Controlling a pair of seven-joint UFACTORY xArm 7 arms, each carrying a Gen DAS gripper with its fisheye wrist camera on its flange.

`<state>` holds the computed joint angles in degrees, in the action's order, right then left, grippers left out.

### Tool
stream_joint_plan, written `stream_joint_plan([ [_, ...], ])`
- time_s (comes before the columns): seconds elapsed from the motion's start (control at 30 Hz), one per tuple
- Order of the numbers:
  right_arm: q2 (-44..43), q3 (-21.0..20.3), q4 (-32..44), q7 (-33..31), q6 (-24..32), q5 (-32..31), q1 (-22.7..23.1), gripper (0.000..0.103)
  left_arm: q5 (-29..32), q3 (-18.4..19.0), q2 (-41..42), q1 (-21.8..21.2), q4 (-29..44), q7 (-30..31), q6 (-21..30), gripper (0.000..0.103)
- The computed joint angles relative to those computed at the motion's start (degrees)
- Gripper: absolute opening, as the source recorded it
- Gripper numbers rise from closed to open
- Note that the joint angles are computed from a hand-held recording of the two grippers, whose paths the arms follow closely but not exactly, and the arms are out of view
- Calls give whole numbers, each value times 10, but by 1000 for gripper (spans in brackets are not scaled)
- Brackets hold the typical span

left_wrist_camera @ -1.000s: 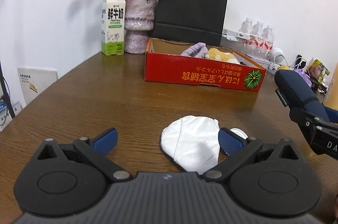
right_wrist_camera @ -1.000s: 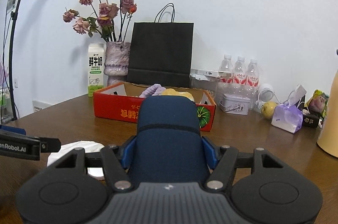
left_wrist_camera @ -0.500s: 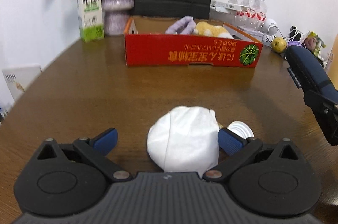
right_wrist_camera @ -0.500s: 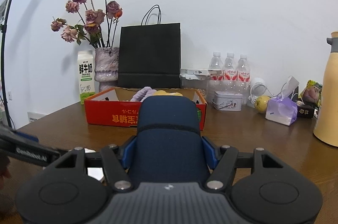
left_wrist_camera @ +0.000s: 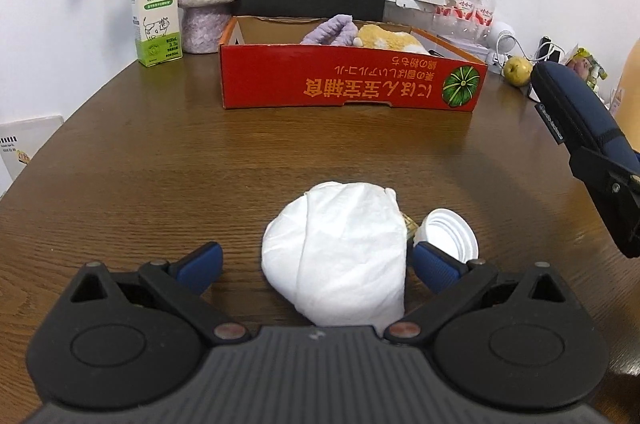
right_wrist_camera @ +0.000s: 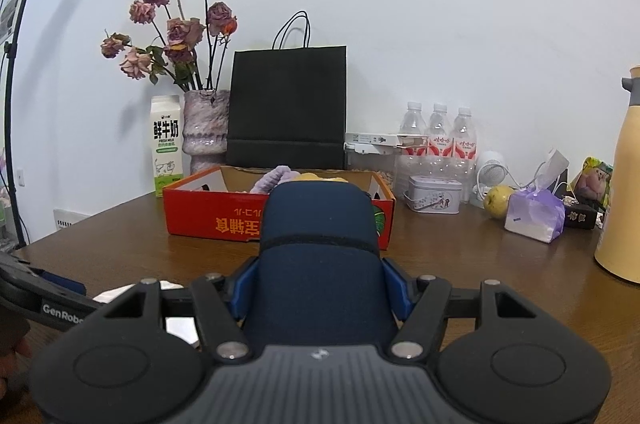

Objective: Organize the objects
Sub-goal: 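Grasp the white cloth with the left gripper while the right grasps the navy blue pouch, then carry the white cloth and navy pouch with both grippers over the red box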

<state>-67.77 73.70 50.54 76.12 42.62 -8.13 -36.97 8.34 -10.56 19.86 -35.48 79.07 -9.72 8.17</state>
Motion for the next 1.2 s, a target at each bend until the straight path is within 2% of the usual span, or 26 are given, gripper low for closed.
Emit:
stream_joint_plan([
  [0.17,0,0,1,-2,1,0,-1,63,-45,-40,8,32,6,37,-2,103],
  [0.23,0,0,3,-4,2,-1,-2,63,-61,-51,11,39,7,50,-6,99],
  [0.3,-1,0,4,-6,3,0,-3,63,-73,-58,10,45,4,61,-14,87],
  [0.4,-2,0,4,-7,2,1,-3,63,-97,-77,9,60,0,85,-23,76],
  [0.6,-3,0,4,-8,2,3,-3,63,-107,-68,-1,52,-16,88,-51,71],
  [0.8,-3,-1,3,-10,2,4,-3,63,-105,-63,-20,54,-47,75,-101,70],
  [0.93,-4,-1,4,-10,2,4,-3,63,-97,-56,-32,51,-67,60,-127,70],
  [1.03,-4,-1,4,-10,2,4,-3,63,-85,-29,-43,29,-84,44,-153,69],
  [1.2,-3,-1,7,-13,5,4,-5,63,-83,58,-58,-53,-107,32,-194,68],
])
